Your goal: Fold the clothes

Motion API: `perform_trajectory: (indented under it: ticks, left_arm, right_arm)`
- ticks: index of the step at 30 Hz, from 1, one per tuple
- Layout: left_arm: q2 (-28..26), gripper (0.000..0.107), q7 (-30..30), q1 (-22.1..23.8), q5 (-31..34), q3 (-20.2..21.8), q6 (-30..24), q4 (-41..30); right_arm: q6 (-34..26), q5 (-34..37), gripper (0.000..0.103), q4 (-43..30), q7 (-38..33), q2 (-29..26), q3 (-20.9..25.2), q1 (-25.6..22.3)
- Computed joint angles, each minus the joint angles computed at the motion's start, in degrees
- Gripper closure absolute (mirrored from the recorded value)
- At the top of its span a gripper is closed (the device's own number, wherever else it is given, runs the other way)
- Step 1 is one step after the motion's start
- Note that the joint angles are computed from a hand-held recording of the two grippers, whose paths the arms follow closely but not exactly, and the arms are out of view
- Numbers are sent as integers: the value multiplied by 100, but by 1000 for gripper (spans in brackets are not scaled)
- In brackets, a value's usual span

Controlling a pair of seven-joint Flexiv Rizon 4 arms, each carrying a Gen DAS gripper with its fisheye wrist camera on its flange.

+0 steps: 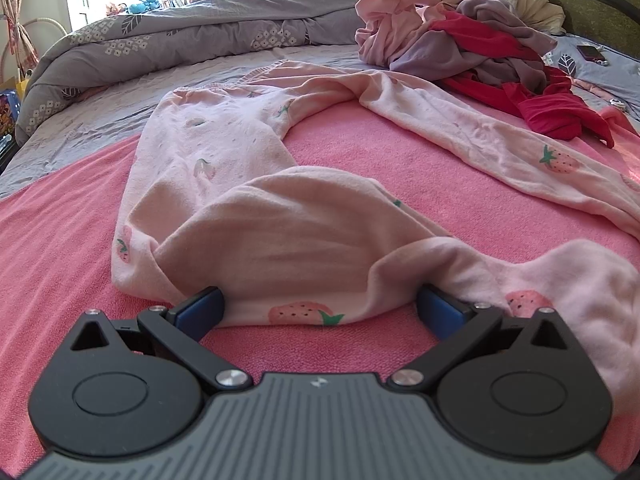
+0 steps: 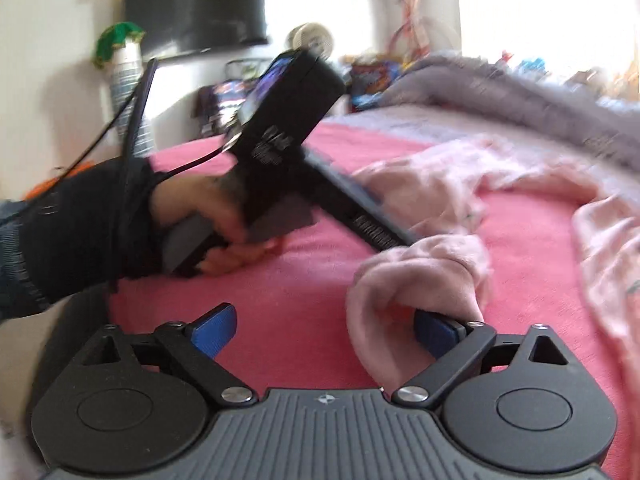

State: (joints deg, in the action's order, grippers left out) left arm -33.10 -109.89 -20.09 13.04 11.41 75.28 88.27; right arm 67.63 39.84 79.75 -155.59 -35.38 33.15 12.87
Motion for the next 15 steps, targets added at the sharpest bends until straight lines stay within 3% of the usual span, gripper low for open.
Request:
perform_trajectory:
  ticks: [2,4,6,11,15]
  left_arm:
    - [1,4,14,21,-11,-19,8,7]
    - [6,4,34,49,-38,-49,19,24]
    - [16,4,98,108,-94,-116,52,58]
    - [0,4,121,64,-110,-68,72,51]
    - [-4,4,124,49,-121,-55,66,47]
  right_arm:
    - [255,382,6,-166,-493,-243,358,-170]
    - [-3,661,0,-443,-524,-489,548,-310]
    - [-329,736,0,-554,-316,-516,453,-307]
    - [-2415,690,3,-824,-334,-468,345,-697]
    - [-3149,532,2,-941,-377,-345,7,-563]
